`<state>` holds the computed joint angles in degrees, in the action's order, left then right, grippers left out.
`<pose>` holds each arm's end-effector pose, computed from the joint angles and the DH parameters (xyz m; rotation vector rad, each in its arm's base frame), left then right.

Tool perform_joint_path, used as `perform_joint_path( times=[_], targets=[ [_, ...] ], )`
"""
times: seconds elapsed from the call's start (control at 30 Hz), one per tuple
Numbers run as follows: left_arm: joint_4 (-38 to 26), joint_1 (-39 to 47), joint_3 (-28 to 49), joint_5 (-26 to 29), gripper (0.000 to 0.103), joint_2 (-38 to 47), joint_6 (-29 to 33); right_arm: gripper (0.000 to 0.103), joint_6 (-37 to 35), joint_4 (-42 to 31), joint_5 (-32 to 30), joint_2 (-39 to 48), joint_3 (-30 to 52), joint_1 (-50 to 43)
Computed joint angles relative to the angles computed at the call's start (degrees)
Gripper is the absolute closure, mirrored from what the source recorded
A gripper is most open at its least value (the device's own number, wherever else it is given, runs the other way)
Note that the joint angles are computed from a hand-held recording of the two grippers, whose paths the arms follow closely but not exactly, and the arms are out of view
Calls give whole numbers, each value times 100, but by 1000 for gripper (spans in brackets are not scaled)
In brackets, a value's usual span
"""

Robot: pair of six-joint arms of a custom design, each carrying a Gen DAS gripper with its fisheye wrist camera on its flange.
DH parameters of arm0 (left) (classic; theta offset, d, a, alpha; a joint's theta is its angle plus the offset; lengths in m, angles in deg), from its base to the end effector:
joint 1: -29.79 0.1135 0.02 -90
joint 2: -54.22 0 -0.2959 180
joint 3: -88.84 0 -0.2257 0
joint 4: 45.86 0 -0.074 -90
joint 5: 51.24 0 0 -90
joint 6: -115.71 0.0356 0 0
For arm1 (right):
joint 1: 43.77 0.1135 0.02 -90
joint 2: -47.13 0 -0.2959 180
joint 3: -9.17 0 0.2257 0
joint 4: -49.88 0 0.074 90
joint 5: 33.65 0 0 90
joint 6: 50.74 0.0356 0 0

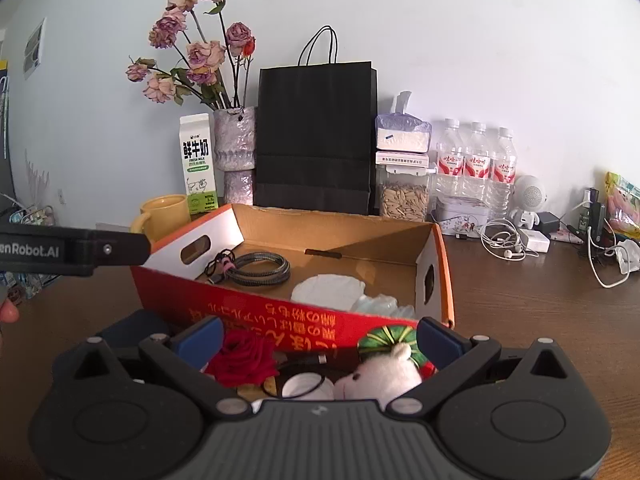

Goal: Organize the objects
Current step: 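Move the right tool to the plush dog while the left tool moves to the navy pouch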

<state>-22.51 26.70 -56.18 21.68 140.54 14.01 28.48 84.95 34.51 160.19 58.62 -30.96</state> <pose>0.2376 -0.0024 0.1818 -0.3352 2.0114 0.1453 0.3191 0.0861 0.1324 -0.6467 1.9513 0.4155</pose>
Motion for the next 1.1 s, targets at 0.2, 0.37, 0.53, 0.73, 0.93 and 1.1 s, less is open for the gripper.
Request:
perform_joint_path(
  times=[0.2, 0.37, 0.53, 0.73, 0.93, 1.1],
  targets=[
    [176, 112, -431, 46, 0, -136, 1, 0, -145, 368, -131, -68, -436, -215],
    [327, 293, -802, 138, 0, -233, 53, 0, -340, 646, -270, -95, -772, -430],
    [543, 561, -1177, 281, 0, -220, 131, 0, -544, 1031, -447, -30, -1130, -719],
    [914, 1033, -1563, 564, 0, 8, 224, 0, -661, 1476, -699, 244, -1368, -1201],
    [1014, 1351, -1624, 672, 0, 226, 96, 0, -725, 1388, -912, 531, -1164, -1623],
    [1020, 1346, -1595, 692, 0, 246, 47, 0, -812, 917, -1064, 694, -740, -1758]
  ],
)
